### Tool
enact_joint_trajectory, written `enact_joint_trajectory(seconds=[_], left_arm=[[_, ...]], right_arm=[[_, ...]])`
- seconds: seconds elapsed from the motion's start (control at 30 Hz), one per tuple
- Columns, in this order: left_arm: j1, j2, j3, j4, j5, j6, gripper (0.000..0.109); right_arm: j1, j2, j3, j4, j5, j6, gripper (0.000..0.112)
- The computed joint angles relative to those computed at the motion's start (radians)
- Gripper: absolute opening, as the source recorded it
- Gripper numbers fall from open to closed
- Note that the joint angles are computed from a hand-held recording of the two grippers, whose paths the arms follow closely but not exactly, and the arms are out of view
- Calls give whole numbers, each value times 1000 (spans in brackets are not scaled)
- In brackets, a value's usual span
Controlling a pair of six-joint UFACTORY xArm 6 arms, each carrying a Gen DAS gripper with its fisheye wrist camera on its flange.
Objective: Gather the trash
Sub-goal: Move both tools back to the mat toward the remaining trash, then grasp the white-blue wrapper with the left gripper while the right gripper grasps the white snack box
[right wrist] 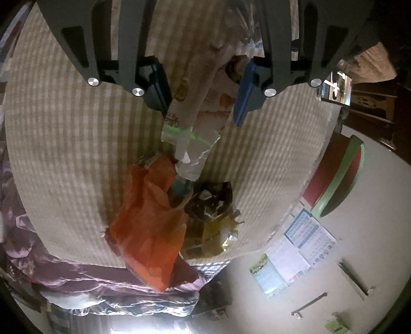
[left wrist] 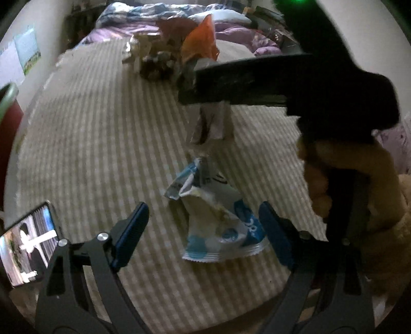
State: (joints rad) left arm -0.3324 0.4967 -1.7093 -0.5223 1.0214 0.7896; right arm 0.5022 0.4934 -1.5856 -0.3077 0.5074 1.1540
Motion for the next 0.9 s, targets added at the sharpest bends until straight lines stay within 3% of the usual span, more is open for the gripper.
enact_joint_trajectory(seconds=[0.23,0.3,0.4,0.5,0.77,0.9], left_arm=[[35,60,-87,-37,74,-66,41],[43,52,-78,-49,53,-64,29],[58,37,-59,-60,0,-68,20],[78,40,-69,-70,-25,-103,14],[118,19,-51,-89,-114,-139,13],[119,51,-102,-75,-135,-163,13]], right_arm=[[6,-3,-4,-17,-17,7,46],[10,10,-29,-16,-11,3,46],[18,31,-70,-12,-2,-11,45],[26,40,-95,-31,6,-6,45],[31,32,-133,-144,28,62,44],[35,60,-183,-131,50,18,44]])
